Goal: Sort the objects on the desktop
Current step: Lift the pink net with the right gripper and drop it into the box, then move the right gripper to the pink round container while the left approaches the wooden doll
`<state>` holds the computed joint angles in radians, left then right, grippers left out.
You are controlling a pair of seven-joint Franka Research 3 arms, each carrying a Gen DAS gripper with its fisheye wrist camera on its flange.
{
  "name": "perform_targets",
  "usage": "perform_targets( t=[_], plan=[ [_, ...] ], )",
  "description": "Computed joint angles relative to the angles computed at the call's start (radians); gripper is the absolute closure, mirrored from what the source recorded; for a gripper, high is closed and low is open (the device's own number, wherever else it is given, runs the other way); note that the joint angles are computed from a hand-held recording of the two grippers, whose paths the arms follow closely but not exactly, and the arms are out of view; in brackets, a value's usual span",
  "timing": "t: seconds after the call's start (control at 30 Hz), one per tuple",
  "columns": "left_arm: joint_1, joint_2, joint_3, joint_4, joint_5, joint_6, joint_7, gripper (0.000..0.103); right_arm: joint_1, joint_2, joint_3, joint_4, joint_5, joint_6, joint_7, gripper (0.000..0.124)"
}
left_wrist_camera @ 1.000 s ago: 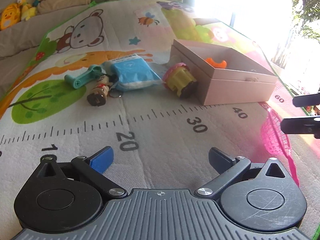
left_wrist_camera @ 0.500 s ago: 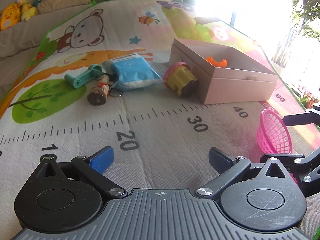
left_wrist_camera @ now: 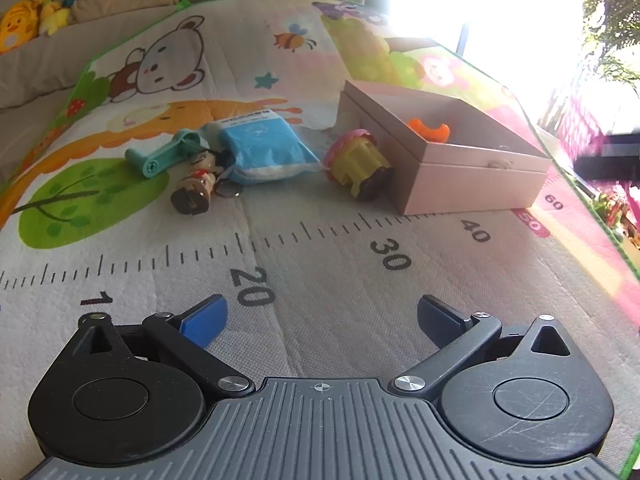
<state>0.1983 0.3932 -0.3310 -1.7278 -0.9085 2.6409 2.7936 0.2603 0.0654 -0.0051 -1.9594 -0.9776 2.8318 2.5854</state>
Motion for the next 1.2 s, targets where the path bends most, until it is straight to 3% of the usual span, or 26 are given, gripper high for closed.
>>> perform_targets(
  t=[0.1, 0.2, 0.3, 0.37, 0.43, 0.5, 0.63, 0.7, 0.83, 0.97, 1.0, 1.07, 1.13, 1.2],
  plan=[
    [0.025, -0.006, -0.020, 0.038, -0.061, -0.069, 0.023, 0.000, -0.020, 0.017, -0.034, 0.141, -0.185, -0.005, 0.141, 0.041],
    [0.016, -0.022, -0.022, 0.040, -0.133, -0.054, 0.084, 0.000, -0.022, 0.142, -0.072, 0.336, -0.309, -0.053, 0.177, 0.040],
    [-0.008, -0.024, -0.001, 0.038, -0.134, -0.048, 0.094, 0.000, -0.017, 0.329, -0.104, 0.535, -0.246, -0.138, 0.042, 0.041],
    [-0.019, -0.021, 0.011, 0.034, -0.122, -0.044, 0.088, 0.000, -0.035, 0.436, -0.103, 0.631, -0.149, -0.155, -0.072, 0.041],
    [-0.025, -0.010, 0.024, 0.040, -0.098, -0.045, 0.060, 0.000, -0.025, 0.517, -0.125, 0.690, -0.134, -0.168, -0.148, 0.041],
    [-0.027, 0.007, 0.034, 0.056, -0.066, -0.048, 0.019, 0.000, -0.027, 0.565, -0.128, 0.718, -0.094, -0.167, -0.243, 0.041],
    [-0.013, 0.040, 0.025, 0.087, -0.032, -0.051, -0.032, 0.000, -0.086, 0.597, -0.034, 0.743, 0.158, -0.239, -0.491, 0.041],
    [-0.003, 0.051, 0.015, 0.097, -0.023, -0.059, -0.045, 0.000, -0.093, 0.582, -0.016, 0.729, 0.239, -0.277, -0.551, 0.040],
    [0.004, 0.057, 0.000, 0.091, -0.007, -0.035, -0.044, 0.000, -0.062, 0.507, -0.065, 0.657, 0.302, -0.218, -0.463, 0.033],
    [0.006, 0.047, -0.013, 0.066, 0.000, 0.039, -0.037, 0.000, 0.033, 0.444, -0.144, 0.599, 0.284, -0.131, -0.344, 0.034],
    [0.011, 0.042, -0.020, 0.057, -0.007, 0.059, -0.027, 0.000, 0.047, 0.439, -0.140, 0.592, 0.295, -0.108, -0.365, 0.036],
    [0.023, 0.032, -0.031, 0.043, -0.021, 0.083, -0.012, 0.000, 0.046, 0.449, -0.089, 0.593, 0.364, -0.083, -0.484, 0.058],
    [0.030, 0.022, -0.033, 0.031, -0.026, 0.089, -0.009, 0.000, 0.046, 0.487, -0.036, 0.639, 0.443, -0.124, -0.610, 0.072],
    [0.037, 0.012, -0.033, 0.018, -0.034, 0.094, -0.001, 0.000, 0.085, 0.557, -0.044, 0.722, 0.453, -0.158, -0.675, 0.074]
  ],
)
